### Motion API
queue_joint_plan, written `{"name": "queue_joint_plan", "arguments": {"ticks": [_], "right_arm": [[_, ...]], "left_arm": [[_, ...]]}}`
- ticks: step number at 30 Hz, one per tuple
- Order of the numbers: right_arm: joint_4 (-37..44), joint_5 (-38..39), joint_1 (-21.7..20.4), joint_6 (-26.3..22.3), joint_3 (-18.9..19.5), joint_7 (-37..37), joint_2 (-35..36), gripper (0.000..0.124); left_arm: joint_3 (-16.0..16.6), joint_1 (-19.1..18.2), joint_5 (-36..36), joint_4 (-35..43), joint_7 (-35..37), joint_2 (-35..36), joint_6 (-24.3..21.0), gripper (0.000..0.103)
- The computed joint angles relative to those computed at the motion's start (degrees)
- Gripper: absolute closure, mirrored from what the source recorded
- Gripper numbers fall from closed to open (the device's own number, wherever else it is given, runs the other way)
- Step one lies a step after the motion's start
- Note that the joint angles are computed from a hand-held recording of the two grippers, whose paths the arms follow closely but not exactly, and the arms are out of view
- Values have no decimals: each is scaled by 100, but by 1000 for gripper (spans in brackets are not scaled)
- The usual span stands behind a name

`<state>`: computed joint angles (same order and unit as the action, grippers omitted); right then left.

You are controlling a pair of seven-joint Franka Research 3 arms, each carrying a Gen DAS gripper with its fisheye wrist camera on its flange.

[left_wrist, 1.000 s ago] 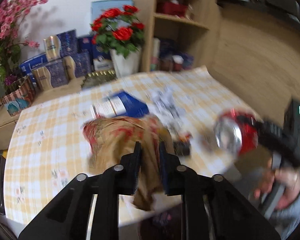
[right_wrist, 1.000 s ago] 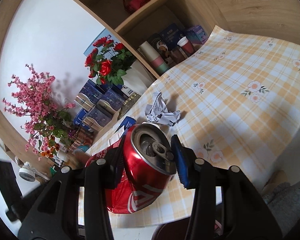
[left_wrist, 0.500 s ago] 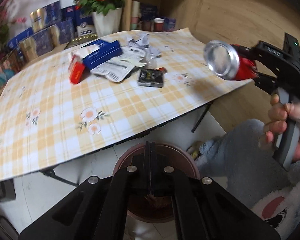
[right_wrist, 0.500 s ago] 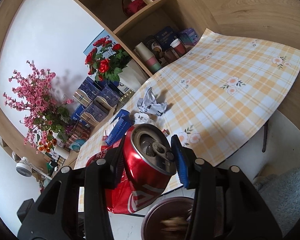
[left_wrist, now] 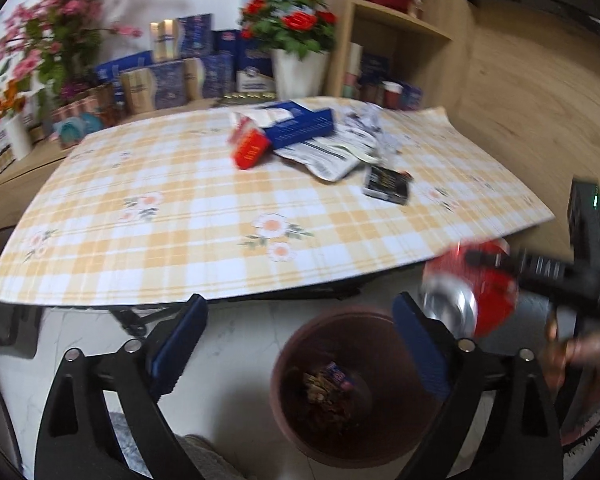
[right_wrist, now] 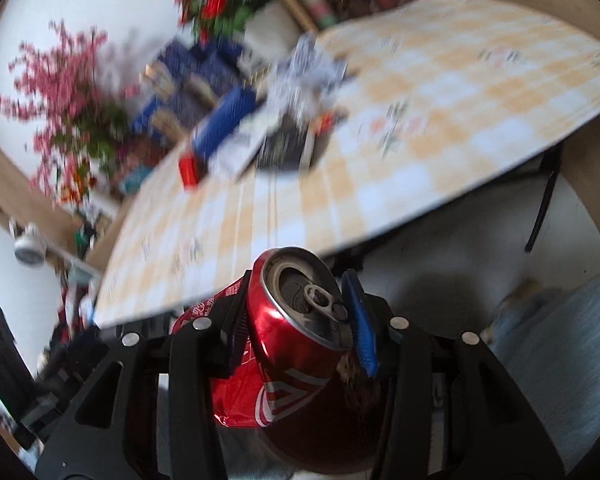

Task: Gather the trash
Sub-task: 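Drop the snack bag with the left gripper while the right gripper drops the can into the bin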

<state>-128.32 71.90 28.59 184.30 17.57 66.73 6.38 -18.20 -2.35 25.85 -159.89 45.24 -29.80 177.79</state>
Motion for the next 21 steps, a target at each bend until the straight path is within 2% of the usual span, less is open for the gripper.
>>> {"name": "queue_joint_plan", "arguments": {"ticks": [1, 3, 4, 5, 6, 9, 11, 14, 15, 16, 18, 21], "right_arm": [[-35, -446, 118, -59, -134, 383, 43, 78], [-95, -1712, 462, -186, -542, 1395, 185, 78], [-99, -2180, 598, -240, -720, 1764, 240, 78], [-91, -2638, 759, -287, -911, 2126, 300, 78], [-30, -2809, 737, -364, -902, 2196, 379, 78], [179, -3437, 795, -643, -979, 2628, 640, 78], [348, -3486, 549, -841, -681, 2516, 799, 78], [551, -2767, -223, -991, 244, 1672, 964, 74], [599, -2659, -275, -1006, 327, 1540, 999, 63], [617, -2473, -364, -951, 465, 1307, 1006, 59], [603, -2504, -260, -867, 372, 1279, 969, 58], [446, -2760, 5, -526, 79, 1630, 825, 52]], "left_arm": [[-167, 199, 44, -52, -124, -78, 40, 11], [-721, 821, 173, -201, -523, -324, 150, 10], [-857, 998, 213, -281, -719, -399, 176, 10], [-800, 975, 180, -315, -743, -382, 193, 10], [-584, 841, 131, -338, -737, -297, 214, 10], [-448, 852, 80, -387, -798, -245, 335, 10], [-320, 750, 28, -400, -760, -185, 323, 10], [-272, 719, -36, -442, -756, -182, 382, 10], [-267, 714, -56, -458, -753, -188, 404, 10], [-248, 694, -75, -472, -739, -190, 411, 10], [-234, 678, -111, -466, -716, -170, 404, 10], [-258, 689, -144, -464, -704, -168, 401, 10]]}}
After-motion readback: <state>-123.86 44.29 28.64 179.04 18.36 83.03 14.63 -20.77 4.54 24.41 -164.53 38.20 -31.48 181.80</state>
